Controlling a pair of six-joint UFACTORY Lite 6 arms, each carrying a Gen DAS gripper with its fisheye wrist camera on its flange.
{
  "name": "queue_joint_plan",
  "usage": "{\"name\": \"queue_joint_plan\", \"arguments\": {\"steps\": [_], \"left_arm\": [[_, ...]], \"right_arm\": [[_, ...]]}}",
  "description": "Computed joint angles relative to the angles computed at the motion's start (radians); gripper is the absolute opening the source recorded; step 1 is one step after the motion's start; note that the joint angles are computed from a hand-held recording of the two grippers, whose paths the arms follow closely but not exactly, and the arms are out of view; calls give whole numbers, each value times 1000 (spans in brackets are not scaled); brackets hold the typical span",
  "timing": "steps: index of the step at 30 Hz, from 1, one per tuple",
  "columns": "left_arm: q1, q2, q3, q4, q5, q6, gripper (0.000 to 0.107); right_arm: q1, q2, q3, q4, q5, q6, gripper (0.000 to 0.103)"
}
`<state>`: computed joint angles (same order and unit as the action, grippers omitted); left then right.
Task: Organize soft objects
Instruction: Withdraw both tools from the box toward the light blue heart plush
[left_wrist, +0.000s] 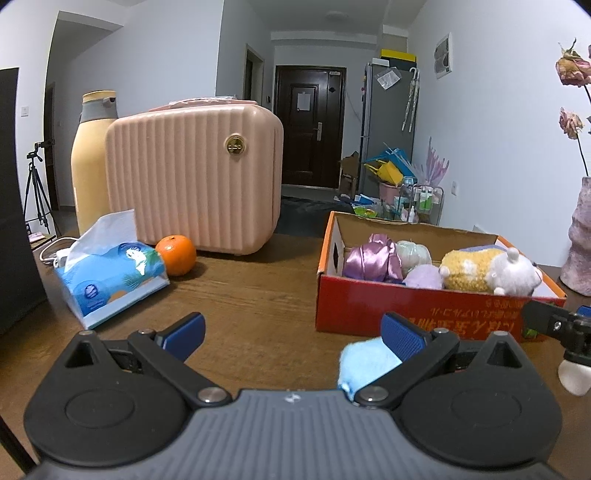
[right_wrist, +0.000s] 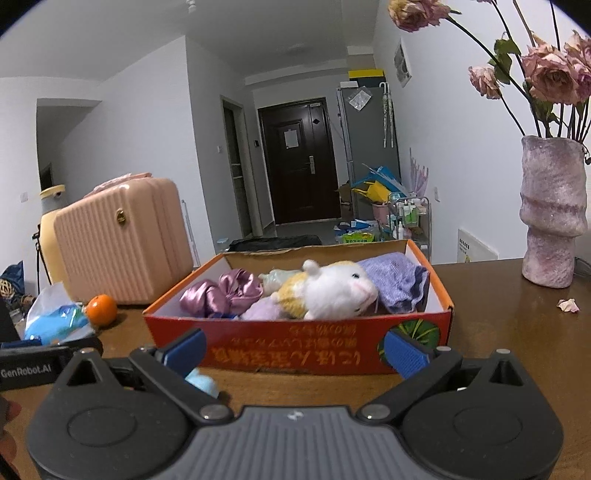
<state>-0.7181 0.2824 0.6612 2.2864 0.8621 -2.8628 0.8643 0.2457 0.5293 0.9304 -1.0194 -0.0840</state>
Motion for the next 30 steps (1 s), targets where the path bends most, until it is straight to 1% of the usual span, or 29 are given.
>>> {"name": "queue_joint_plan", "arguments": {"steps": [7,14,19,24,30], "left_arm": [[-18,-88,-112,-5,20,-4,103],[-10,-159,-193,12,22,-16,103],[40,-201,-238,81,1,-49,103],[103,-216,-261,166,-16,-64,103],[219,-222,-279,304,-31,-86,103]], "right_arm": [[118,24,11,114,-29,-18,103],[193,71,61,194,-30,-37,103],[222,127,127,233,-19,-67,103],[220,198,221,254,17,-114,103],[196,311,377,262,95,-201,103]]}}
